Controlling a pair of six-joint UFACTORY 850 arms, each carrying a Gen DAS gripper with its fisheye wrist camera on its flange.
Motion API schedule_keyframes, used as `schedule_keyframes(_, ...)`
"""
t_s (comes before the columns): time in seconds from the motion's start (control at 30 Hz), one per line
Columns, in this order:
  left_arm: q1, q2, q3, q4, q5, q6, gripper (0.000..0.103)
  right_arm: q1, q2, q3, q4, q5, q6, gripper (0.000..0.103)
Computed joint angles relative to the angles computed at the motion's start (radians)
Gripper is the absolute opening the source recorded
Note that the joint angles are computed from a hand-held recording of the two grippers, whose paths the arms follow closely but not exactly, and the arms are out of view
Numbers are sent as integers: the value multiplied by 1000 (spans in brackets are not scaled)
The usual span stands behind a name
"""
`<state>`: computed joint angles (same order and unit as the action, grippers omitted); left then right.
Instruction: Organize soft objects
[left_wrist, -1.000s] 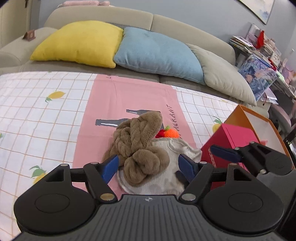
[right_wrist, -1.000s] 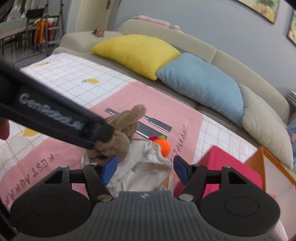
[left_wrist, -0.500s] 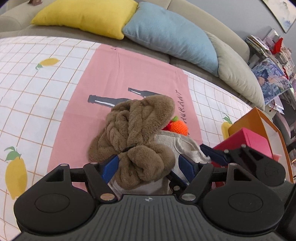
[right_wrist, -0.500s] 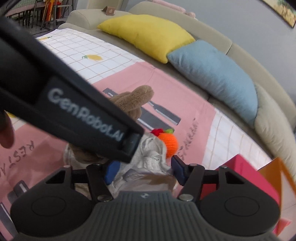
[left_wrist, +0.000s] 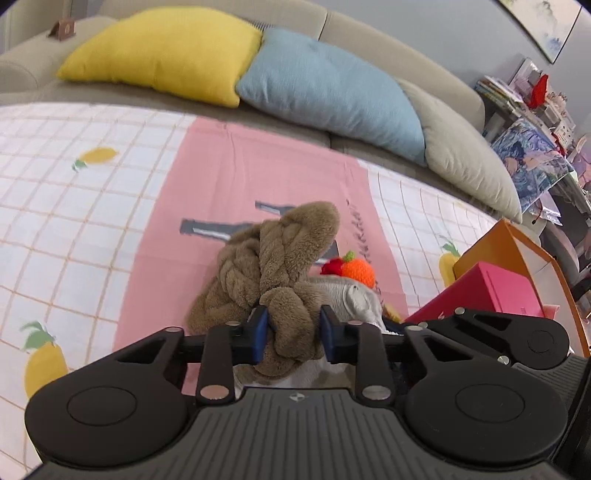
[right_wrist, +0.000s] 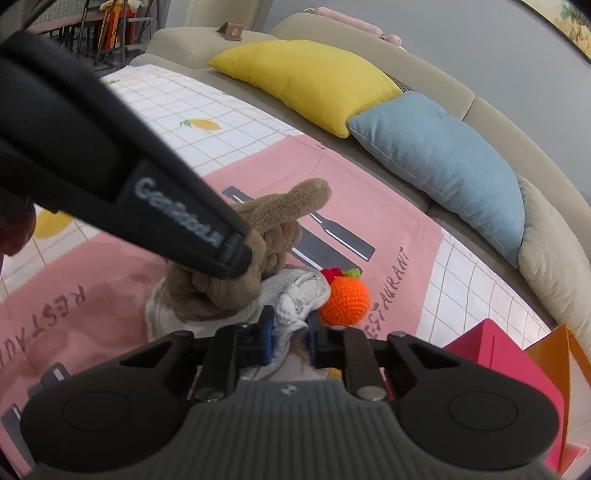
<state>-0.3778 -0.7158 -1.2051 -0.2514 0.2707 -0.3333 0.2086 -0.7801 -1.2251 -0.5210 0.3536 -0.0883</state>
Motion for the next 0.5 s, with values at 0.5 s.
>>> schedule_keyframes(0.5, -16, 138, 161, 26, 50, 52, 17, -36, 124, 109, -172, 40, 297, 12)
